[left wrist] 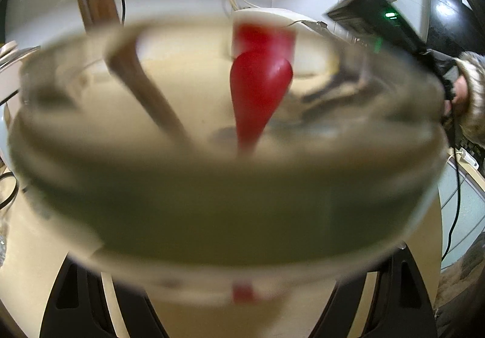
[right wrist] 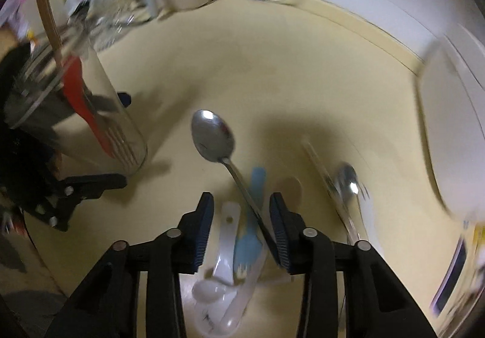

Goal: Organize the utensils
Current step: 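Grasp the steel spoon handle with the right gripper, then carry the steel spoon into the glass and open the right gripper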

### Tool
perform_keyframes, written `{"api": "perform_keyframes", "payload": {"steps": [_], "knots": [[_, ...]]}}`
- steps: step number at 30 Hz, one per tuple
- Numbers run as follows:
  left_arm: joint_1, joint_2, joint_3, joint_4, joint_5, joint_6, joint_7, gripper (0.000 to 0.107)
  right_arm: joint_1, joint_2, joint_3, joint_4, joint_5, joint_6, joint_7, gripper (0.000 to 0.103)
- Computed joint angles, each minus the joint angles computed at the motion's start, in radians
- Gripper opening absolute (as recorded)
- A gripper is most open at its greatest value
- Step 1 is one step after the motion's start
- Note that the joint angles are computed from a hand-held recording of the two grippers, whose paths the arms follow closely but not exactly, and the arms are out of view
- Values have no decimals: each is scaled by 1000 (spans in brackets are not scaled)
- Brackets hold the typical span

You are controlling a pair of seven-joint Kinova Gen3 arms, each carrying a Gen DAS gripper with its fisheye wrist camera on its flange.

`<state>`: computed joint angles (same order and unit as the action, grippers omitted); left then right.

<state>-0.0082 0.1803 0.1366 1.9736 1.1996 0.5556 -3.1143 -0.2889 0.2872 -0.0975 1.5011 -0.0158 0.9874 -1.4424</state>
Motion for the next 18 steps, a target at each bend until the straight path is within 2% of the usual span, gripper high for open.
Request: {"api": "perform_keyframes", "payload": {"steps": [4, 7, 10, 12, 16, 18], "knots": [[1, 0, 0, 0, 0, 0, 1, 85, -17, 108, -11, -111, 18, 97, 75, 30], [1, 1, -2, -3, -7, 2, 9, 85, -33, 156, 0, -152, 40, 132, 95, 27], [-2, -1, -3, -2, -11, 7, 14, 85, -27, 163, 3, -159, 40, 129, 113, 24], [-4, 2, -3, -3, -9, 6, 14, 85, -26, 165, 2, -156, 41, 135, 131, 10], [-18, 12, -7, -8, -2, 18, 11, 85, -37, 138, 5, -108, 54, 95, 129, 6], [-27, 2, -11, 1, 0, 29, 9, 85, -7, 136, 1, -103, 3, 91, 123, 4]]}}
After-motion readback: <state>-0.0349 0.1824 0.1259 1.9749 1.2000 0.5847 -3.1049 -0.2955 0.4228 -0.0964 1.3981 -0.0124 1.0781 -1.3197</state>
